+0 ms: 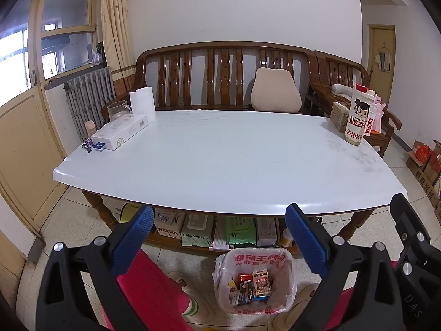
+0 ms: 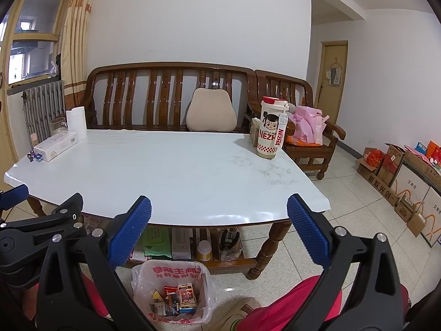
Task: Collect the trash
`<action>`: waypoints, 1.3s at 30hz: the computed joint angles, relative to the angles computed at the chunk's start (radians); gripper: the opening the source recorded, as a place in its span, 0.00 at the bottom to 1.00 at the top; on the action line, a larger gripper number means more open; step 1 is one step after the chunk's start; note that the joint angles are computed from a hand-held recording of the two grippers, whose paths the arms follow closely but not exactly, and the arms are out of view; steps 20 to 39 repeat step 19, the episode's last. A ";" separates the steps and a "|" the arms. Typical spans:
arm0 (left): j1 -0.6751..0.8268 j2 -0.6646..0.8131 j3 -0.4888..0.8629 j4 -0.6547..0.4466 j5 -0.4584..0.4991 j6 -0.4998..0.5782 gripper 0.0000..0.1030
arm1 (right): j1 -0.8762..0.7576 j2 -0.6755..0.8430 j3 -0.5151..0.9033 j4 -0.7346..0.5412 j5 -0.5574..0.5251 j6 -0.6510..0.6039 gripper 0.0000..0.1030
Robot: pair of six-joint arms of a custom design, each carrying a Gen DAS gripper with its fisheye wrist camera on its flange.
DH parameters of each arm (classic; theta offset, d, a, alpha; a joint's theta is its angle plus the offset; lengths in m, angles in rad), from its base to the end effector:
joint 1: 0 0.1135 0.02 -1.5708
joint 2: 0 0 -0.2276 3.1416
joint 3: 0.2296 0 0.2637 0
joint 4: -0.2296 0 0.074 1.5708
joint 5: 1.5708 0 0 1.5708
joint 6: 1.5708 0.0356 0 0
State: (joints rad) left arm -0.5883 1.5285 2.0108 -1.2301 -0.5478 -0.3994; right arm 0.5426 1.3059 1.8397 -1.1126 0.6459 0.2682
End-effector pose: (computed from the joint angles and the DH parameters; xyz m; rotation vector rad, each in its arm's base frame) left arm 0.2487 -0.1436 0.4422 -0.0604 2.1907 0.0881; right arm 0.2137 0.1039 0.4594 0.0851 2.0261 -0.1878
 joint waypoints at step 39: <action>0.013 0.008 0.015 -0.018 0.026 -0.012 0.92 | -0.013 -0.001 -0.004 0.009 -0.022 -0.009 0.94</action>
